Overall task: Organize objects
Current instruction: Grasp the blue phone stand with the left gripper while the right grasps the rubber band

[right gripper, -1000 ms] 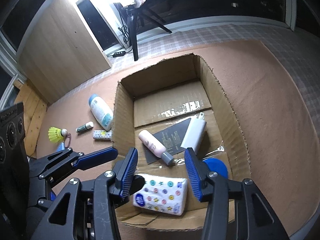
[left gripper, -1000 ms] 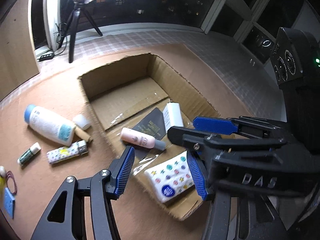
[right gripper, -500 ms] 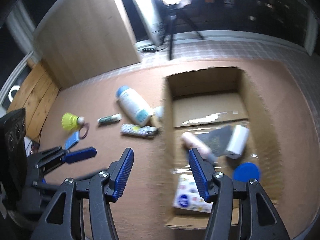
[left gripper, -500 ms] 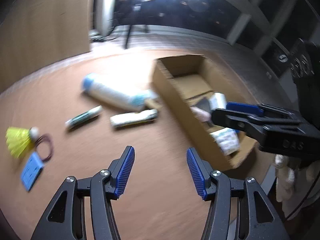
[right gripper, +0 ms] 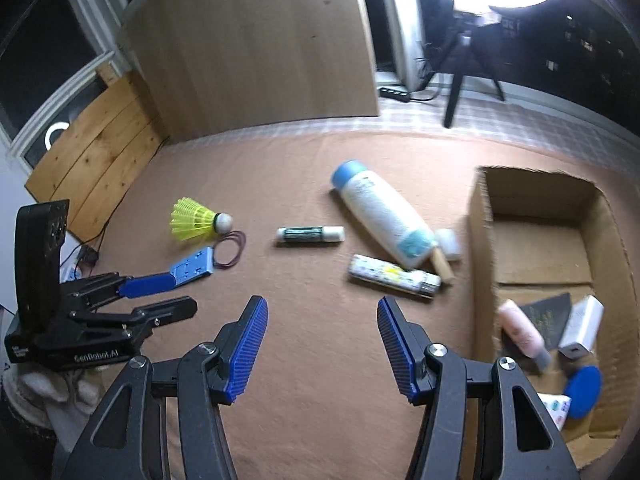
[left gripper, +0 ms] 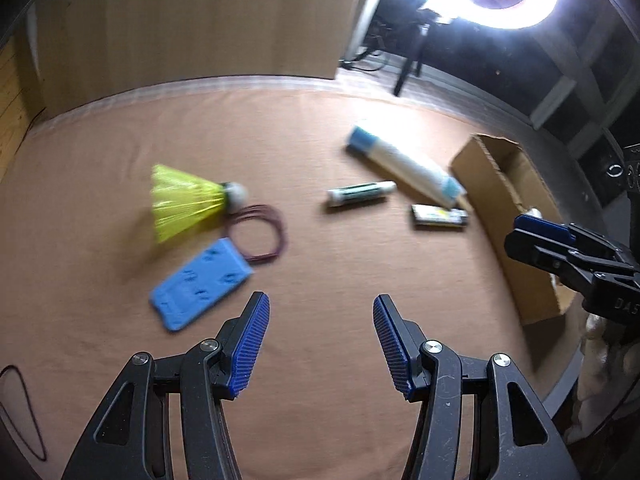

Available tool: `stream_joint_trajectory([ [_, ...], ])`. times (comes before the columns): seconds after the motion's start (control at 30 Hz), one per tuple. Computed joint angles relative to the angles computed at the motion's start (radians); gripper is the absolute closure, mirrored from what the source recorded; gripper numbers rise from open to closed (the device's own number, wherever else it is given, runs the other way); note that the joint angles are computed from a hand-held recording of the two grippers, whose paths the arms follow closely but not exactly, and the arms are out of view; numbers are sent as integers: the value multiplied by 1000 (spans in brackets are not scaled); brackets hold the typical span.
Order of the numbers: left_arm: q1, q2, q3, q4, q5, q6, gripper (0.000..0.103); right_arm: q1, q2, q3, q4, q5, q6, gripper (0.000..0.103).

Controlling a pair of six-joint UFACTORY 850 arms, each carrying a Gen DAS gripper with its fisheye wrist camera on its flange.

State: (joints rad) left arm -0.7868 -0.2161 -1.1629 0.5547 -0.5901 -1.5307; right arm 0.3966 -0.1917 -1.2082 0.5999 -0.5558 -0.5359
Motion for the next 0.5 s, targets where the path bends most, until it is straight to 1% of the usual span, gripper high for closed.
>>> stream_joint_trajectory([
  [0.1, 24, 38, 57, -28, 20, 45, 45, 23, -32, -31, 0, -18, 16, 50],
  [0.23, 52, 49, 85, -51, 6, 119, 45, 48, -85, -84, 13, -69, 29, 50],
  [0.27, 60, 51, 91, -57, 3, 143, 42, 53, -94, -94, 9, -76, 33, 50],
  [0.43, 92, 29, 88, -102, -25, 273, 41, 85, -152, -157, -27, -114, 81, 50],
  [0.5, 100, 24, 91, -118, -23, 308, 41, 92, -169, -176, -32, -126, 93, 50],
])
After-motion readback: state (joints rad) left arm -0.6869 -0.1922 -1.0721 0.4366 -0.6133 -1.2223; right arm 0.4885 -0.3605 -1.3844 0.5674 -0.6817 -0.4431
